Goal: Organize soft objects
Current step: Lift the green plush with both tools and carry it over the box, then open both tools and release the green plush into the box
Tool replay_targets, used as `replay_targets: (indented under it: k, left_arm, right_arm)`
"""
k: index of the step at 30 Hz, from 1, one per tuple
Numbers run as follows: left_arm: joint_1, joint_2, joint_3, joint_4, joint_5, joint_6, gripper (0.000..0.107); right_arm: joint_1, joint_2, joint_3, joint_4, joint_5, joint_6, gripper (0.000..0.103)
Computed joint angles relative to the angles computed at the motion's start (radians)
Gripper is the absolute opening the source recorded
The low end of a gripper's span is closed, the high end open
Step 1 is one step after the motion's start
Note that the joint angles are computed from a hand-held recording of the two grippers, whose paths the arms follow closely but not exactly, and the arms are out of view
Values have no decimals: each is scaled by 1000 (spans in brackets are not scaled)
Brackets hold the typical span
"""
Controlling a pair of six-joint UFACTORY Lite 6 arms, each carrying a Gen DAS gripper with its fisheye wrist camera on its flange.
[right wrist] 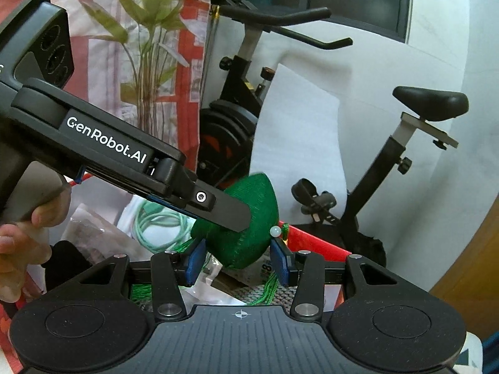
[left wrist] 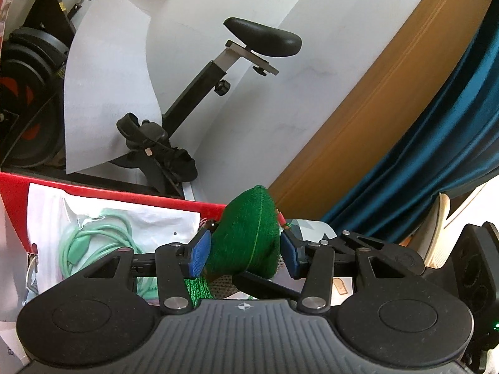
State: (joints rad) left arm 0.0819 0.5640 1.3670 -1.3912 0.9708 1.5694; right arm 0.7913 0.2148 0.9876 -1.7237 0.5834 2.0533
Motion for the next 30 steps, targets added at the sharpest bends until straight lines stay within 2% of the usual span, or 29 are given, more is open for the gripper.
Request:
replay_targets:
  k: [11,16,22,25,27,30]
  left_arm:
    - [-1,-84,-91,-24,-85,79,51]
    - [33,-208,-208,-61,-135,153,51]
    - [125,-399,-379,-71,-178,182,53]
    - [181,-505,-464,-73,-189,204,68]
    - [212,-582,-525,-89,-210,239,85]
    - [277,-681,-602,-88,-201,271,93]
  right_arm:
    - [20,-11,7,92,41,-49,46]
    - [68,-73,-29,157,99,-62,57]
    - [174,-139,-68,258,207,-51,77]
    - [244,-159,-84,294,256,-16,80]
    - [307,-164,-91,310,303,13,87]
    - [393,-153,-82,349,374,30,99]
